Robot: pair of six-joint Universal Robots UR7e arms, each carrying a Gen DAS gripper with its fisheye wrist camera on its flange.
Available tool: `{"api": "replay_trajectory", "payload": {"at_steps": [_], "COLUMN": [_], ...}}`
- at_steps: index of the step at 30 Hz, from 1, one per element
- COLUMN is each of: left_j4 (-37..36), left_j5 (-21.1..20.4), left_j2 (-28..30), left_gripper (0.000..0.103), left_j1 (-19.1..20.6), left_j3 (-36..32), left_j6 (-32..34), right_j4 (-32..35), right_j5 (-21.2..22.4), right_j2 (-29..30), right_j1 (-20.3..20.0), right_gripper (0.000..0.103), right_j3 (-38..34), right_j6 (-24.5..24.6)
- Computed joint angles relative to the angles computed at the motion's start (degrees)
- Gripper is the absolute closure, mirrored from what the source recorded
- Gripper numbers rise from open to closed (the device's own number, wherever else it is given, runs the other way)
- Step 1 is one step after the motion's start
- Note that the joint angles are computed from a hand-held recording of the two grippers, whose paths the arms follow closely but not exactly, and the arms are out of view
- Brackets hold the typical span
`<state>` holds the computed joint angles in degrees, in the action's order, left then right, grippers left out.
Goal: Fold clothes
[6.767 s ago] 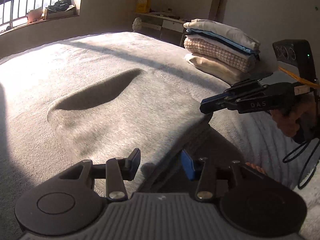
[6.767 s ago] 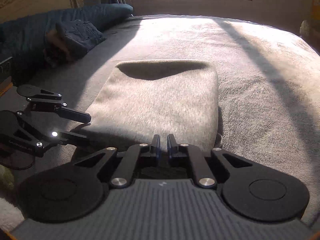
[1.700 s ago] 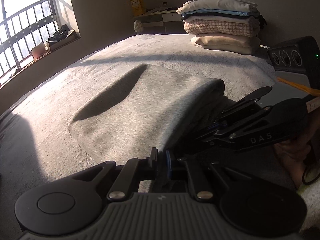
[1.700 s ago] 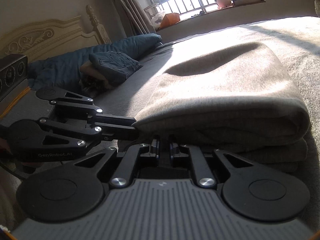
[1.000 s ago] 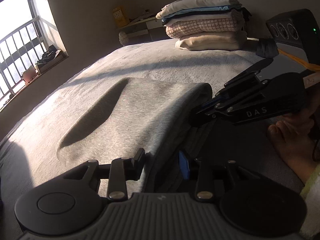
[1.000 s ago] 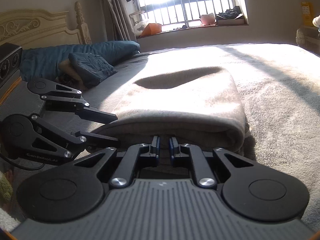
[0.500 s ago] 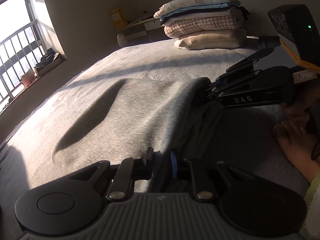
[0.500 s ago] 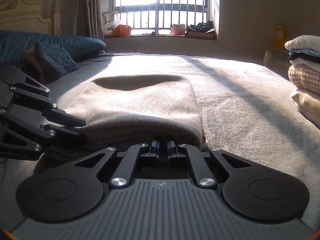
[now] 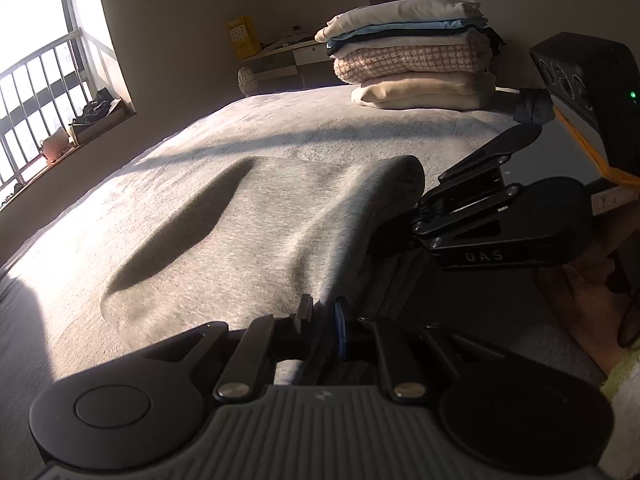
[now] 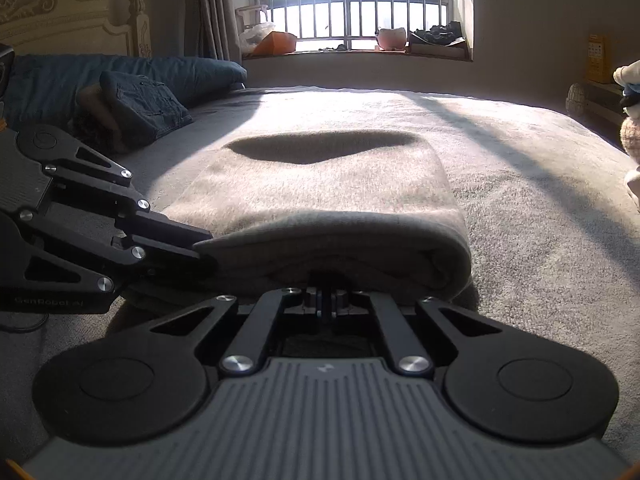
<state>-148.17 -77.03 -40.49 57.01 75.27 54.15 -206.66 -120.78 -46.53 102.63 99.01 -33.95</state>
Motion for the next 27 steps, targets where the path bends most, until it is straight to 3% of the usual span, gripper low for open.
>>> {"api": "replay_trajectory", "payload": {"at_steps": [6, 9, 14, 17, 20, 22, 25, 27], "left_j4": [-1.58, -2.42, -2.03, 1.75, 0.28, 2.3, 3.74, 4.44], "left_j5": [0.0, 0.16, 0.33, 0.95, 1.23, 0.83, 0.55, 0.24], "left_j2": [-0.42, -0.76, -1.31, -1.59, -2.03, -2.07, -2.2, -2.56], "left_gripper": [0.091, 0.09, 0.091, 0.094, 0.094, 0.094, 0.092, 0.09], "left_j1": [0.05, 0.01, -0.02, -0.15, -0.21, -0.19, -0.23, -0.27], "left_j3": [1.66, 2.73, 4.04, 4.17, 6.14, 5.7, 5.37, 5.18], "left_j6": [3.1, 5.06, 8.05, 8.44, 12.27, 12.05, 12.32, 12.06], "right_j4": [-5.64, -4.92, -11.33, -7.66, -4.17, -3.81, -1.2, 1.94], "right_j5": [-3.81, -3.27, -6.95, -9.64, -9.45, -6.16, 3.67, 9.59], "right_j2": [1.46, 1.21, 2.8, -0.49, -5.73, -8.85, -12.99, -14.12], "right_j1": [0.13, -0.38, 0.71, -0.63, -2.29, -3.19, -5.64, -7.12], "right_gripper": [0.103, 0.099, 0.098, 0.098, 0.094, 0.091, 0.067, 0.054], "right_j3": [-0.45, -0.59, -2.72, -0.93, 3.33, 5.98, 8.56, 8.28], "right_j6": [-0.71, -0.47, -5.04, 4.21, 15.36, 21.49, 34.69, 40.95]}}
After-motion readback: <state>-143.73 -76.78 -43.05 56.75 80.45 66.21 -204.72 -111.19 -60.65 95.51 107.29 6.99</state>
